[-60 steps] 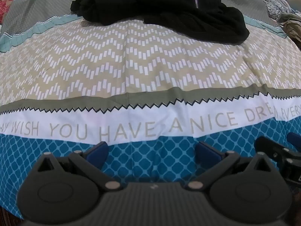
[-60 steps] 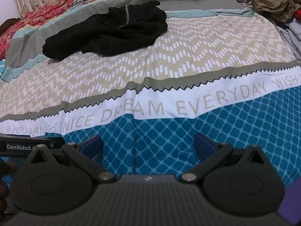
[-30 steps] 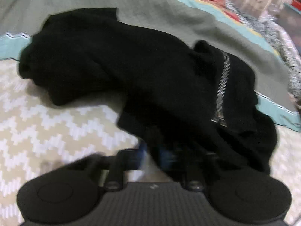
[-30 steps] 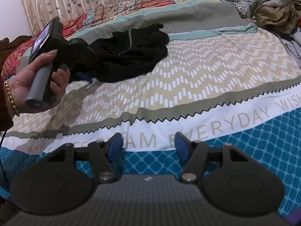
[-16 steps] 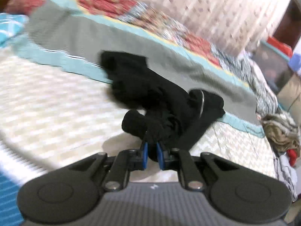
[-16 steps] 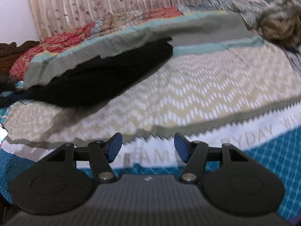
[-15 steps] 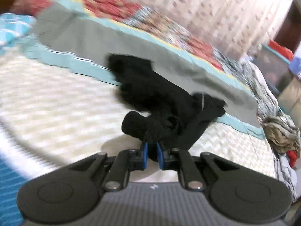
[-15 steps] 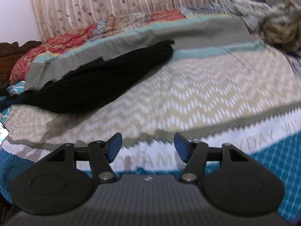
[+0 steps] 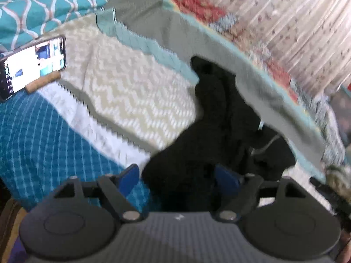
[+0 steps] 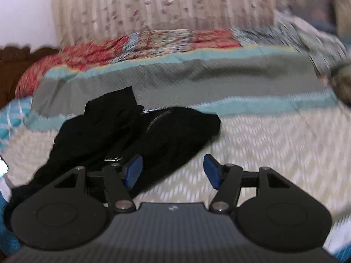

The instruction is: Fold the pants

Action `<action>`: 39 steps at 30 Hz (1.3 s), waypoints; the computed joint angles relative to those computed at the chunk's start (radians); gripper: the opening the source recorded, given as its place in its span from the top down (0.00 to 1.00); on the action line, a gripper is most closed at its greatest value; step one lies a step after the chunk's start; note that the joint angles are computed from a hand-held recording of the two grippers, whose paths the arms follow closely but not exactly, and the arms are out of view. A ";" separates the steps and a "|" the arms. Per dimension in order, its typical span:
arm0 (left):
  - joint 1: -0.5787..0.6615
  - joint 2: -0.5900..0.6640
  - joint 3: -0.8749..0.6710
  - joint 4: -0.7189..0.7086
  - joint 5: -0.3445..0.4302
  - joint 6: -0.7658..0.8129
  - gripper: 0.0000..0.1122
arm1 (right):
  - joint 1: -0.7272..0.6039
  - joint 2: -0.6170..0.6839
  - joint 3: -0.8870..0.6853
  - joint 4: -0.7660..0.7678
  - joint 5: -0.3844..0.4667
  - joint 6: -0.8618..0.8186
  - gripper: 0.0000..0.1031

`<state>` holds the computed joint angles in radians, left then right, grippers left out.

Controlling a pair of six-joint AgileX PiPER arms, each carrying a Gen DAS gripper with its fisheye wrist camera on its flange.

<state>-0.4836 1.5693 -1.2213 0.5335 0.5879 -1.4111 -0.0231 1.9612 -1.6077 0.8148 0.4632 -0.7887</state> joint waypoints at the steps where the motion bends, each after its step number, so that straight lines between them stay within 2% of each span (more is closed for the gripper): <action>1: 0.006 -0.004 0.007 0.001 -0.018 -0.012 0.28 | 0.009 0.030 -0.058 -0.022 0.038 -0.008 0.38; 6: 0.042 0.037 0.003 -0.151 -0.045 0.094 0.27 | 0.075 0.179 -0.276 -0.071 0.212 -0.096 0.37; 9: 0.069 0.076 0.001 -0.275 -0.057 0.178 0.27 | 0.135 0.269 -0.384 -0.193 0.243 -0.082 0.37; 10: 0.062 0.083 0.012 -0.290 -0.074 0.168 0.32 | 0.161 0.308 -0.427 -0.270 0.240 -0.061 0.37; 11: 0.069 0.099 0.013 -0.338 -0.093 0.198 0.47 | 0.185 0.338 -0.468 -0.364 0.218 -0.001 0.39; 12: 0.076 0.116 0.012 -0.394 -0.112 0.251 0.59 | 0.203 0.383 -0.523 -0.451 0.221 0.048 0.51; 13: 0.087 0.131 0.004 -0.477 -0.121 0.333 0.83 | 0.206 0.433 -0.610 -0.499 0.261 0.082 0.63; 14: 0.091 0.145 -0.008 -0.522 -0.115 0.377 0.86 | 0.201 0.458 -0.662 -0.507 0.292 0.105 0.72; 15: 0.092 0.148 -0.013 -0.526 -0.111 0.384 0.87 | 0.180 0.453 -0.675 -0.475 0.310 0.111 0.74; 17: 0.073 0.130 -0.016 -0.424 -0.101 0.314 0.89 | 0.135 0.387 -0.616 -0.391 0.251 0.109 0.74; 21: 0.092 0.060 0.006 -0.348 -0.121 0.255 0.89 | 0.006 0.246 -0.537 -0.200 0.185 0.096 0.75; 25: 0.133 0.009 0.003 -0.299 -0.128 0.212 0.89 | -0.173 0.167 -0.600 -0.117 0.151 0.205 0.75; 29: 0.153 -0.018 -0.006 -0.228 -0.112 0.146 0.89 | -0.332 0.156 -0.694 -0.148 0.163 0.364 0.75; 32: 0.166 -0.044 0.002 -0.199 -0.090 0.112 0.89 | -0.412 0.196 -0.791 -0.264 0.200 0.520 0.76; 33: 0.175 -0.051 0.007 -0.207 -0.084 0.116 0.90 | -0.422 0.191 -0.770 -0.282 0.192 0.555 0.79; 34: 0.182 -0.058 0.011 -0.214 -0.073 0.116 0.90 | -0.453 0.197 -0.770 -0.285 0.190 0.591 0.89; 37: 0.189 -0.071 0.031 -0.247 -0.061 0.130 0.90 | -0.502 0.194 -0.707 -0.277 0.174 0.681 0.88; 39: 0.171 -0.060 0.023 -0.256 -0.011 0.154 0.90 | -0.506 0.132 -0.581 -0.341 0.133 0.726 0.88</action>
